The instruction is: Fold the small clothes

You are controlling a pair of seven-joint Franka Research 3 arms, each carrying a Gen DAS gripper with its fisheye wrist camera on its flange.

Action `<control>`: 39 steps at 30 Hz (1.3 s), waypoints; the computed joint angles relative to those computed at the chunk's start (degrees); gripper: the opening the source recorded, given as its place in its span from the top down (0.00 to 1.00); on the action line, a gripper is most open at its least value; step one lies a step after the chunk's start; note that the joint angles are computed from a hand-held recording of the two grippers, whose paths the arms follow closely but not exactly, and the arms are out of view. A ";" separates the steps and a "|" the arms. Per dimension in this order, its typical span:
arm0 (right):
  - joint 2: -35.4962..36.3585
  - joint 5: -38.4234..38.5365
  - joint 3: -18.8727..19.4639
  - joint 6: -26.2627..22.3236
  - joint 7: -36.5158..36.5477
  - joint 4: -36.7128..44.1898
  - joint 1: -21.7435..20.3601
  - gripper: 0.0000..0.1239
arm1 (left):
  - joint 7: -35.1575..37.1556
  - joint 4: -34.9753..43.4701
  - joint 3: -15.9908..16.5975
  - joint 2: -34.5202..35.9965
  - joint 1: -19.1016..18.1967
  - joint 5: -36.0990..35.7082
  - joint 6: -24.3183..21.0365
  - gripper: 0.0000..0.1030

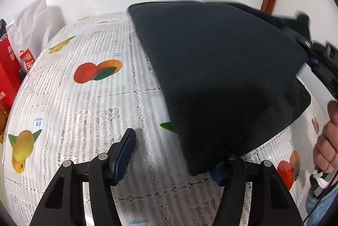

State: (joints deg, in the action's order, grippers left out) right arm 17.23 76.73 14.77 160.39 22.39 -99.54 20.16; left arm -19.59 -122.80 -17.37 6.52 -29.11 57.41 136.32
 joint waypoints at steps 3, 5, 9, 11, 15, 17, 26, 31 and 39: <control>0.08 -11.92 -3.26 -1.26 12.77 -2.67 1.13 0.89 | 2.60 2.75 0.16 2.27 -0.20 -0.37 -1.47 0.41; 0.68 -17.04 -3.56 -1.26 16.58 -3.64 1.21 0.89 | 3.24 3.37 0.39 2.71 -0.53 -0.47 -1.73 0.41; 0.24 -17.90 -2.34 -2.36 20.50 -3.57 -0.44 0.74 | 2.35 2.45 1.07 2.19 -0.25 0.05 0.30 0.40; 0.25 -19.04 -2.18 -1.14 21.56 -3.48 -0.48 0.66 | 1.78 1.48 1.17 1.46 -0.08 0.84 1.52 0.41; 1.92 -19.09 -1.66 -5.19 23.84 -0.72 -1.99 0.57 | -4.25 -2.55 1.26 -1.57 1.00 7.40 8.89 0.41; 3.73 -19.28 -1.50 -9.13 25.88 2.05 -2.70 0.55 | -1.33 -0.50 0.72 0.20 1.22 5.39 7.91 0.41; 8.82 -32.75 -2.78 -3.97 36.80 8.13 3.32 0.67 | 7.53 10.41 1.25 7.45 -2.41 -0.86 -0.84 0.39; 5.86 -21.85 7.11 2.57 19.03 4.88 -5.32 0.89 | 6.40 10.78 2.02 7.33 -3.61 -1.64 -2.04 0.37; 2.26 -14.86 0.91 2.43 22.49 -0.91 -6.92 0.89 | 8.00 12.89 2.14 8.57 -4.39 -2.31 -3.51 0.35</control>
